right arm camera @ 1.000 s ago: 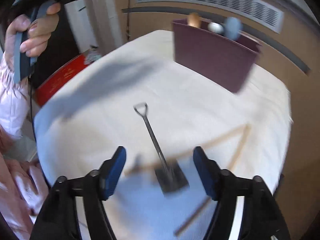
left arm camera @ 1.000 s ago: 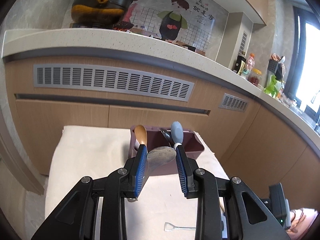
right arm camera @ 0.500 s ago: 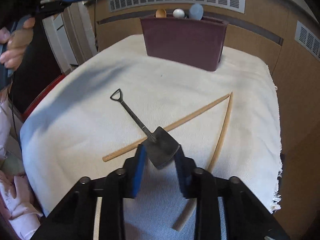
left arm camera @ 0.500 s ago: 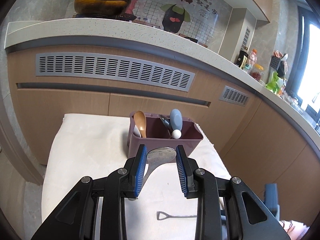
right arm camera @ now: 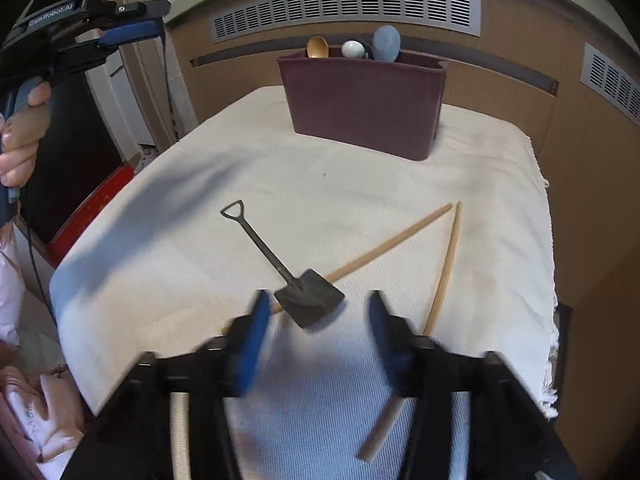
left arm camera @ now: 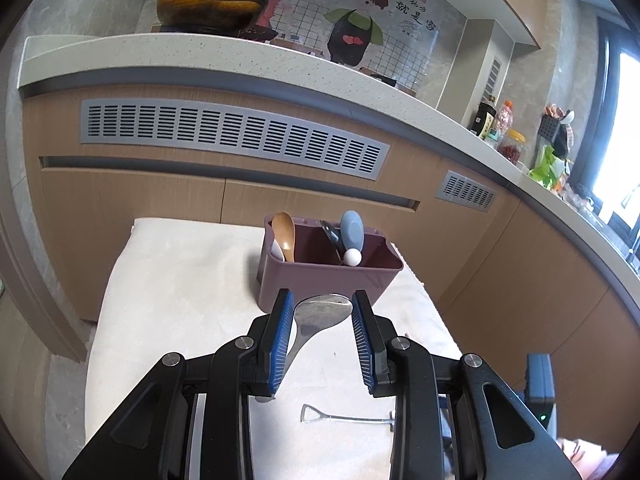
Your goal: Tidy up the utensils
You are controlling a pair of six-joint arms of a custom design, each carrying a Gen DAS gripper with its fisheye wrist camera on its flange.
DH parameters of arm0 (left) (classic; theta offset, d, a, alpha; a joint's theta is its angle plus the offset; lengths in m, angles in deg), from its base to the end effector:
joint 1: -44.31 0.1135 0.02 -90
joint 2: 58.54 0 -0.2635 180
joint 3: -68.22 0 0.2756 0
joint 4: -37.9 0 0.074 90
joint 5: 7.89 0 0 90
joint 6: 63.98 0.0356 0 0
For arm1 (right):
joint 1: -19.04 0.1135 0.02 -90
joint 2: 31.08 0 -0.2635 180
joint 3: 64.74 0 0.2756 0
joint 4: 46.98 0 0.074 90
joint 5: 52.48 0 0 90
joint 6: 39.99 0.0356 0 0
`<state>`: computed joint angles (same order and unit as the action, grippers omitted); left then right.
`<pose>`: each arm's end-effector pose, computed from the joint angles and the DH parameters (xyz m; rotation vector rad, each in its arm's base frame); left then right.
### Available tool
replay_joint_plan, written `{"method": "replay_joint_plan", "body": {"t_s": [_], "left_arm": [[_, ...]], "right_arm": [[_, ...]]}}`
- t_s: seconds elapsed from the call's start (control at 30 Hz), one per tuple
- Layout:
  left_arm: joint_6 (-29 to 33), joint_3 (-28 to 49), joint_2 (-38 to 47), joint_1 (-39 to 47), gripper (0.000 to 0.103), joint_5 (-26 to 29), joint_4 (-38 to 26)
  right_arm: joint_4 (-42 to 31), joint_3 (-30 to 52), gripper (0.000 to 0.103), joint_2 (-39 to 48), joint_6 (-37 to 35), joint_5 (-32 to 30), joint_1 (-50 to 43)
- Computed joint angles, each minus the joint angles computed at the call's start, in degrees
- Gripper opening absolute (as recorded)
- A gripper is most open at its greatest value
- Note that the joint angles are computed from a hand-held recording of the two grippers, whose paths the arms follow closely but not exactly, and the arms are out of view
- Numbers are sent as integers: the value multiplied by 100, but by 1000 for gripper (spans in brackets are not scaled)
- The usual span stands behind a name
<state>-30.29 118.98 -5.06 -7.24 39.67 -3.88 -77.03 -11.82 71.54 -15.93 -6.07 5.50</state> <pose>0.1494 -0.1495 0.2419 -0.4279 2.0795 -0.2312 0.2717 -0.0402 0.0623 -1.1627 2.1636 0.6140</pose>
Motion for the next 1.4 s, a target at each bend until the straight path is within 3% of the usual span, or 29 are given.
{"method": "replay_joint_plan", "body": {"t_s": [0.13, 0.2, 0.23, 0.33, 0.43, 0.67, 0.87, 1.0, 1.07, 1.27, 1.4], "left_arm": [[30, -70, 49, 109, 31, 209, 174], [15, -71, 80, 105, 31, 218, 151], [-10, -74, 70, 96, 31, 215, 122], [-97, -108, -13, 45, 31, 166, 43], [-188, -105, -45, -65, 31, 20, -36], [-541, 194, 133, -598, 31, -652, -457], [-520, 339, 232, -634, 31, -530, -421], [-675, 411, 376, -798, 31, -589, -507], [-718, 395, 436, -831, 31, -553, -480], [-658, 309, 530, -665, 31, -265, -284], [-686, 225, 513, -639, 31, -196, -243]], "right_arm": [[-474, 397, 51, 562, 568, -37, 123], [-565, 521, 34, 725, 911, -105, 208], [-344, 425, 18, 671, 1114, -76, 270], [158, 76, 6, 309, 1342, 80, 427], [398, -271, 4, -410, 1336, 117, 453], [77, -90, 2, -1673, 1576, -201, 248], [-682, 347, 2, -2270, 1352, -494, 59], [-1575, 671, 4, -1720, 646, -162, 29], [-1935, 928, 16, -943, 612, -77, -84], [-1732, 862, 21, 293, 1231, 230, -66], [-1604, 1022, 24, 844, 2005, 207, 142]]}}
